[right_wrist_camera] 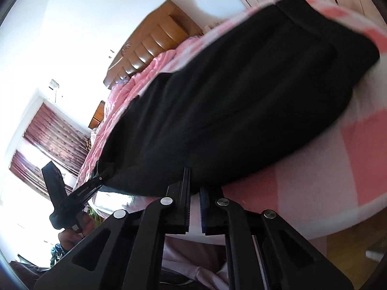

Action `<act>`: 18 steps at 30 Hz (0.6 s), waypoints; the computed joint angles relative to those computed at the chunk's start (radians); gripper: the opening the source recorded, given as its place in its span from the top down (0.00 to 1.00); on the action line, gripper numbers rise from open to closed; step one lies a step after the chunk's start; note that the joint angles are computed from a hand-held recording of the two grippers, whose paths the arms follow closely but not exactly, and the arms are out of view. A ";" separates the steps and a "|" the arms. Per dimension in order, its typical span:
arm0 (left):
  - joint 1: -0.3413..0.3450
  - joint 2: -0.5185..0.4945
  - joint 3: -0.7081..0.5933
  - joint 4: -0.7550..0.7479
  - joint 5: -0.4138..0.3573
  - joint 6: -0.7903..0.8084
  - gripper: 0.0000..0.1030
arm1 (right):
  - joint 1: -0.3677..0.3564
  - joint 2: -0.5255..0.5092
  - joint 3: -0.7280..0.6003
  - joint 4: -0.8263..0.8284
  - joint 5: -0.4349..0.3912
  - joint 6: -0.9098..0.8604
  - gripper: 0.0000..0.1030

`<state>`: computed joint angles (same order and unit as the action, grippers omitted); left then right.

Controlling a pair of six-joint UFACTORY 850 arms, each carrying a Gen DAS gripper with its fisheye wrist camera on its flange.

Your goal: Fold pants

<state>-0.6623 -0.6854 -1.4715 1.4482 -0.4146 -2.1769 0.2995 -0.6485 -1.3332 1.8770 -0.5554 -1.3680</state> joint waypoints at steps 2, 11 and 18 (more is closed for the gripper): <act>-0.005 -0.002 0.000 0.010 -0.017 0.009 0.90 | 0.004 0.006 -0.003 -0.002 0.015 -0.016 0.93; -0.014 0.021 0.036 0.106 -0.059 -0.086 0.28 | 0.017 0.074 0.040 -0.003 0.098 -0.099 0.34; -0.032 0.068 0.081 0.147 -0.212 -0.103 0.16 | 0.025 0.091 0.017 0.191 0.213 -0.400 0.31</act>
<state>-0.6947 -0.6178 -1.3901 1.5956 -0.6267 -2.2795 0.3248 -0.5579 -1.3161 2.0684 -0.3427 -1.7678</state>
